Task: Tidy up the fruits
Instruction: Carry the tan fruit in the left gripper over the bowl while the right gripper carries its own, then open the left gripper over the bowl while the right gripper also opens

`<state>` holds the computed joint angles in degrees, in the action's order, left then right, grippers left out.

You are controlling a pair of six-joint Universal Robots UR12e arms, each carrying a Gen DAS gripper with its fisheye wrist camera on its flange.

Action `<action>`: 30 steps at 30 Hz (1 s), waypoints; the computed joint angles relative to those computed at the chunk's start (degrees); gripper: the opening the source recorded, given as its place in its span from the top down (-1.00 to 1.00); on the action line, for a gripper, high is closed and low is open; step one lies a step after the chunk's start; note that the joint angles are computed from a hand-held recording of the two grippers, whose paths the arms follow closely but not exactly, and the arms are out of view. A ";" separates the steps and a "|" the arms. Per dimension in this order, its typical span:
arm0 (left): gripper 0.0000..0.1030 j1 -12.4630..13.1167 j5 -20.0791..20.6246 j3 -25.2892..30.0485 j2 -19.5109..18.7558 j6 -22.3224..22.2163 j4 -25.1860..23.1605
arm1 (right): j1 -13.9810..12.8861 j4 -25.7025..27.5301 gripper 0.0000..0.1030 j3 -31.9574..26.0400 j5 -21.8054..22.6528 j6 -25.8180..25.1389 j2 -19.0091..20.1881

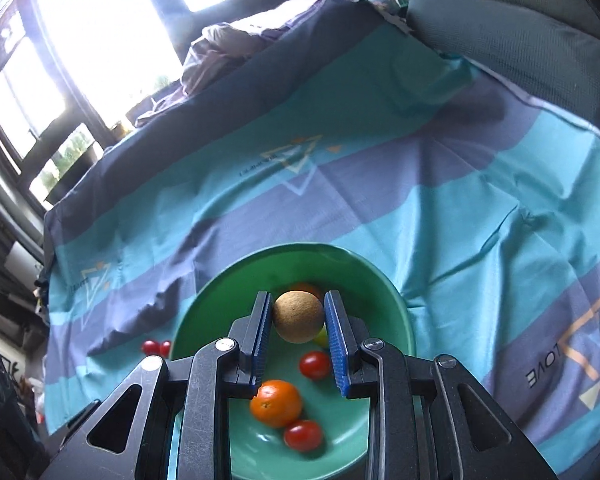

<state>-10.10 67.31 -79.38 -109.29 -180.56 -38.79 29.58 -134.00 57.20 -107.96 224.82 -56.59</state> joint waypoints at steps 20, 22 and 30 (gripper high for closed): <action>0.51 -1.94 1.46 4.20 -3.25 2.64 -9.03 | -1.58 9.17 0.43 -2.22 4.81 1.60 1.48; 0.51 -1.88 1.44 4.58 -3.38 2.30 -9.74 | -1.55 10.10 0.43 -2.68 4.72 1.63 1.70; 0.24 0.22 -0.38 3.18 -1.57 0.90 -8.01 | -0.52 11.09 0.43 -4.62 0.56 0.80 2.56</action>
<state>-9.88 66.92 -76.20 -110.86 -179.67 -46.80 29.06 -122.91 52.59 -107.40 225.62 -54.03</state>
